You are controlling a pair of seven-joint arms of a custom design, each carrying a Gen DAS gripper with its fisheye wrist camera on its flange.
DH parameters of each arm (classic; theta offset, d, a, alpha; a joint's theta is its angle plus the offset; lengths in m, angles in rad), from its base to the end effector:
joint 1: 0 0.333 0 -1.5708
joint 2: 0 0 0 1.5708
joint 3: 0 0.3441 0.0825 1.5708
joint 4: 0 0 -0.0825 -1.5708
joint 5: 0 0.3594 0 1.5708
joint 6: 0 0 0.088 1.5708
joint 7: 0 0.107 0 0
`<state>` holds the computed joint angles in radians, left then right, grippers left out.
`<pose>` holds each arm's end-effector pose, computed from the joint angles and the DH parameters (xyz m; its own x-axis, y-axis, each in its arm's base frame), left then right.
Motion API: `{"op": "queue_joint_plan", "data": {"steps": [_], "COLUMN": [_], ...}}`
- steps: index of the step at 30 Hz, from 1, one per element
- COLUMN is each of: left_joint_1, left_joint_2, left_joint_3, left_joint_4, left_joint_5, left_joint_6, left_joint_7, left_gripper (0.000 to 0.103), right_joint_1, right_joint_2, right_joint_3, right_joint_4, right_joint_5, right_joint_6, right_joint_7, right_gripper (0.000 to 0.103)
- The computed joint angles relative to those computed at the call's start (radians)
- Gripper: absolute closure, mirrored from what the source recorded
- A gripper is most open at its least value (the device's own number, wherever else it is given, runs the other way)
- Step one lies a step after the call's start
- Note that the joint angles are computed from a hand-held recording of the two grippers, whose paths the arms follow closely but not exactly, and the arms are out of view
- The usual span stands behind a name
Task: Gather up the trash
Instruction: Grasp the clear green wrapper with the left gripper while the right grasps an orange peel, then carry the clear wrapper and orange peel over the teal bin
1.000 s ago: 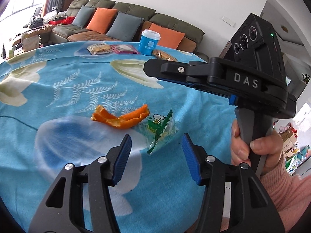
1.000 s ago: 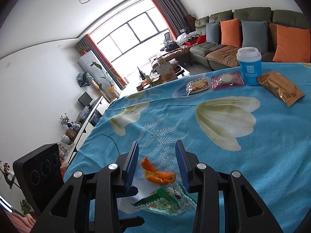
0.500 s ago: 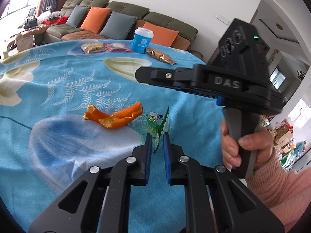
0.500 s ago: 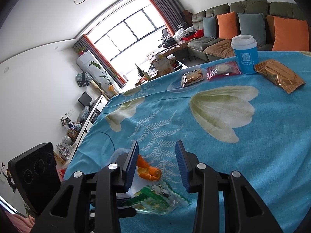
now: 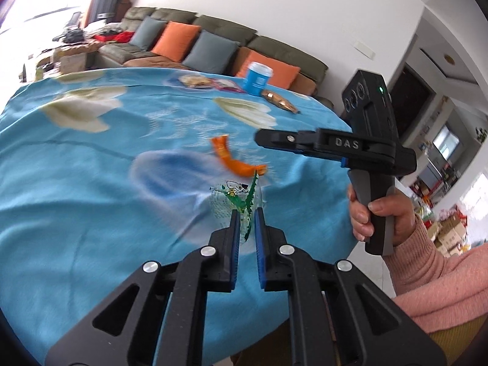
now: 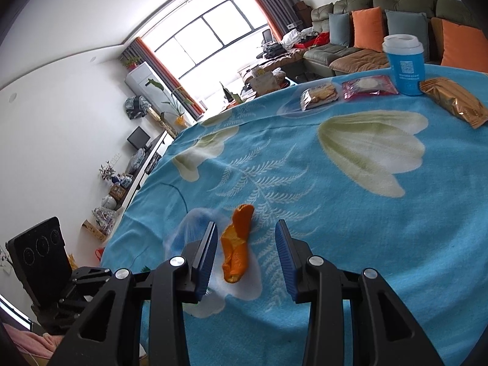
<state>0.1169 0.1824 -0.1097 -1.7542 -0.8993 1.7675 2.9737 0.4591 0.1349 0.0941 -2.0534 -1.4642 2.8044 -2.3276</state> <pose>0.5896 -0.0597 0.5175 -0.8972 -0.2558 0.3601 -0.4408 0.5702 -0.6932 0.4678 0.3422 0.4518 -0.2537 -0.8146 -0.5216 -0.5337 0.5676 -0.6269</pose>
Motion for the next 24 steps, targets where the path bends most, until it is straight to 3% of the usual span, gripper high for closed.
{"op": "queue_joint_plan", "data": {"steps": [8,16,21,24], "left_joint_1": [0.048,0.082,0.092,0.097], "left_joint_2": [0.039,0.074,0.079,0.082], "left_joint_3": [0.021,0.014,0.010,0.010], "left_joint_4": [0.051,0.094,0.095,0.098], "left_joint_5": [-0.037,-0.047,-0.051,-0.052], "left_joint_6": [0.049,0.091,0.118,0.127], "left_joint_7": [-0.058,-0.096,-0.108,-0.117], "left_gripper": [0.093,0.093,0.093,0.093], "right_joint_1": [0.011,0.049,0.068,0.074], "right_joint_2": [0.052,0.063,0.073,0.075], "right_joint_3": [-0.005,-0.008,-0.009,-0.010], "right_joint_4": [0.032,0.053,0.067,0.070], "right_joint_5": [0.123,0.227,0.258,0.268], "right_joint_6": [0.034,-0.042,-0.079,-0.093], "right_joint_7": [-0.108,-0.215,-0.245,-0.252], "right_gripper": [0.066,0.067,0.082,0.085]}}
